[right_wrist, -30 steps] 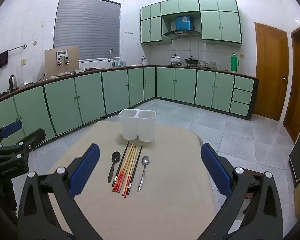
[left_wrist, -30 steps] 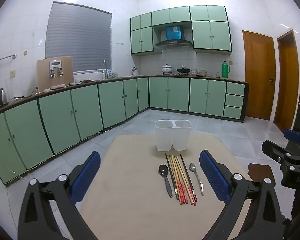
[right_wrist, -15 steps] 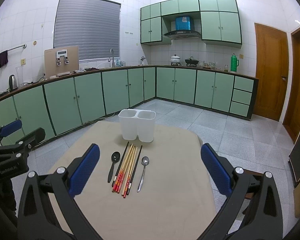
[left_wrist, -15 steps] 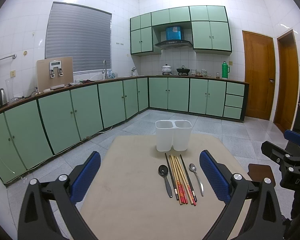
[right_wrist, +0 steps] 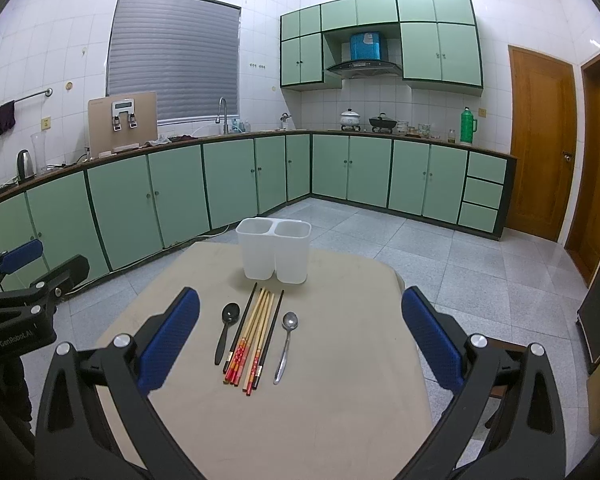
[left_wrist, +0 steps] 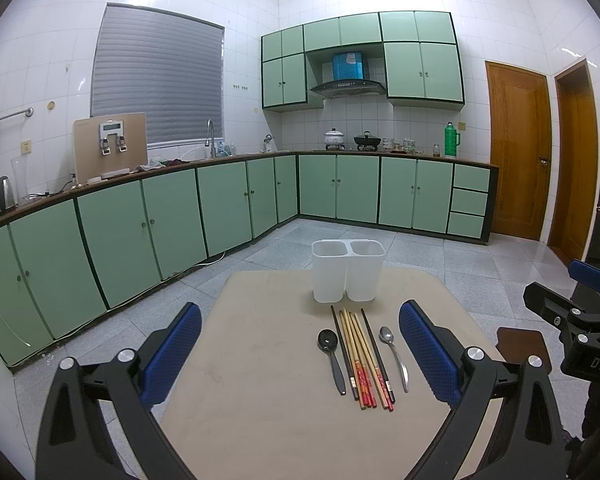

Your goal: Organize utensils

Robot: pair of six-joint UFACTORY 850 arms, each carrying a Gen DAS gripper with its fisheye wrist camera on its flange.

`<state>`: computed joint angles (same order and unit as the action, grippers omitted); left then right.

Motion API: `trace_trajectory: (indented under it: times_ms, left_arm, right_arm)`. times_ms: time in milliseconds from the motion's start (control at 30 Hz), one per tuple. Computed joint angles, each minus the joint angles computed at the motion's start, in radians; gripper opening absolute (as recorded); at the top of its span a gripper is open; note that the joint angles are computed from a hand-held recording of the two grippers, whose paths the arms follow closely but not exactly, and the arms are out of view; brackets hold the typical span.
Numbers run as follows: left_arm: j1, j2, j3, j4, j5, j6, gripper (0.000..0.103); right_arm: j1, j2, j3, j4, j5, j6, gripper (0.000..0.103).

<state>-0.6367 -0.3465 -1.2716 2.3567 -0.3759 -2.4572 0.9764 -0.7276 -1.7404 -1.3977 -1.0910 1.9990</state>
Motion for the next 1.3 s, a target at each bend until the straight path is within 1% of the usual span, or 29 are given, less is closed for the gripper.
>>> trace_trajectory:
  times_ms: [567, 1300]
  left_arm:
    - [0.000, 0.000, 0.000, -0.001, -0.001, 0.001, 0.097]
    - [0.006, -0.009, -0.003, 0.005, 0.000, -0.004, 0.097]
  right_arm:
    - [0.000, -0.002, -0.003, 0.002, -0.002, -0.002, 0.098]
    - [-0.004, 0.001, 0.024, -0.009, 0.006, 0.031, 0.098]
